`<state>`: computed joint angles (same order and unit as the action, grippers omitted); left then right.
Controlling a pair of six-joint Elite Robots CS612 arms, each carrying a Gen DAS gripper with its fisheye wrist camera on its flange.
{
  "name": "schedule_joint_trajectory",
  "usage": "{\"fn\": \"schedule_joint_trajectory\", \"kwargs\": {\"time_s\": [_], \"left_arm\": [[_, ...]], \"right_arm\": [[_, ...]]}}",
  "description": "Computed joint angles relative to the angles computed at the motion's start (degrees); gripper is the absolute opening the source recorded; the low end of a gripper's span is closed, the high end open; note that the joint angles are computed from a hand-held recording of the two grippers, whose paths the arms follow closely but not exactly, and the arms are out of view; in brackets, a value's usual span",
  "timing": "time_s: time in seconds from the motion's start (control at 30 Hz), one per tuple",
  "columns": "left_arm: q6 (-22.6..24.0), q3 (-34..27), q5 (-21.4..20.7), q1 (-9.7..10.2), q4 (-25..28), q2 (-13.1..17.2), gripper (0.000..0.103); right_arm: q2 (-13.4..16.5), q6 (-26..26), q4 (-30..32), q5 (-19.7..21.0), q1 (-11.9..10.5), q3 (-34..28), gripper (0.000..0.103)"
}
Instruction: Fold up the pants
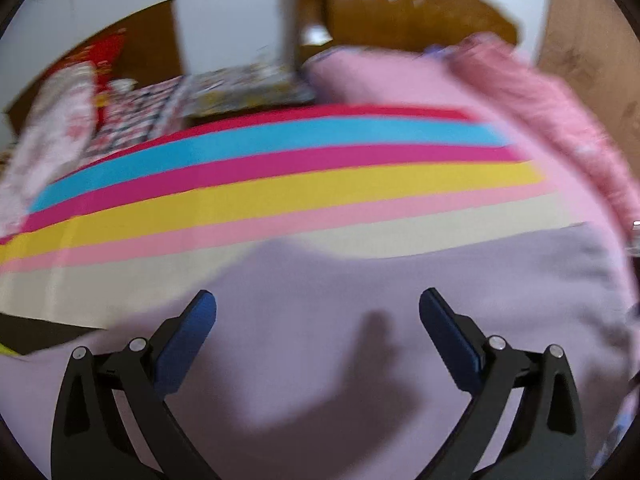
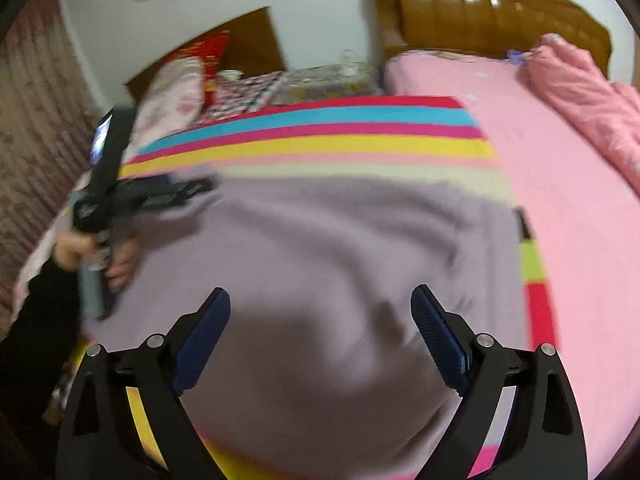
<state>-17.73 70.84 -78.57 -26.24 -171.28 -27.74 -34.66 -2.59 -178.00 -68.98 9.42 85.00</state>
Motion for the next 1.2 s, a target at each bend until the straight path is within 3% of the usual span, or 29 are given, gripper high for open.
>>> {"fn": "schedule_joint_trajectory", "kwargs": {"time_s": [0.07, 0.17, 0.2, 0.27, 0.4, 0.53, 0.6, 0.73, 0.8, 0.9, 1.03, 1.1, 1.2], "left_arm": [[4.1, -0.7, 0.0, -1.25, -0.2, 0.3, 0.101], [9.6, -4.3, 0.7, -2.52, 4.5, 2.3, 0.101], [9.5, -5.2, 0.9, -2.59, 5.9, 2.9, 0.101], [7.0, -6.9, -2.8, -1.7, 8.1, 3.7, 0.102], [7.7, -8.1, -2.2, -1.54, 9.1, 4.4, 0.102], [6.9, -7.3, -3.0, -1.38, 7.8, 4.1, 0.102], [5.3, -3.2, 0.6, -1.54, 3.6, 2.1, 0.101], [1.5, 9.7, -7.4, 0.76, -14.2, -3.7, 0.101], [-2.5, 16.3, -7.6, 2.18, -18.8, -6.6, 0.101], [-8.0, 23.9, -5.5, 3.99, -23.3, -9.8, 0.101], [-17.9, 35.3, -0.6, 6.32, -30.5, -13.7, 0.101], [-22.6, 40.1, 3.0, 7.16, -33.1, -15.3, 0.101], [-30.4, 47.3, 9.6, 8.9, -36.4, -17.1, 0.101]], "right_arm": [[-0.5, -2.2, 1.1, -1.3, 0.6, 1.5, 0.088], [-0.5, -2.9, 2.1, -4.7, 1.2, 2.9, 0.089], [-0.4, -2.9, 1.0, -4.9, 1.2, 3.4, 0.089], [-0.5, -3.4, -0.3, -4.7, 1.0, 4.4, 0.089], [-0.3, -1.5, -3.4, -2.1, 0.4, 6.1, 0.089], [-0.6, -0.8, -3.0, -5.4, 1.4, 5.9, 0.09], [-0.9, 0.1, -2.7, -8.0, 2.1, 6.0, 0.089], [-1.7, 4.6, -6.7, -14.6, 3.9, 7.0, 0.089], [-1.9, 7.4, -11.7, -13.0, 4.2, 7.6, 0.089], [-1.3, 8.0, -13.4, -10.3, 5.3, 5.7, 0.089], [0.8, 3.2, -7.9, -6.0, 9.3, -1.6, 0.089], [2.4, -1.8, -3.0, -2.3, 11.9, -6.3, 0.089], [4.4, -7.6, 2.8, -0.4, 15.2, -11.9, 0.089]]}}
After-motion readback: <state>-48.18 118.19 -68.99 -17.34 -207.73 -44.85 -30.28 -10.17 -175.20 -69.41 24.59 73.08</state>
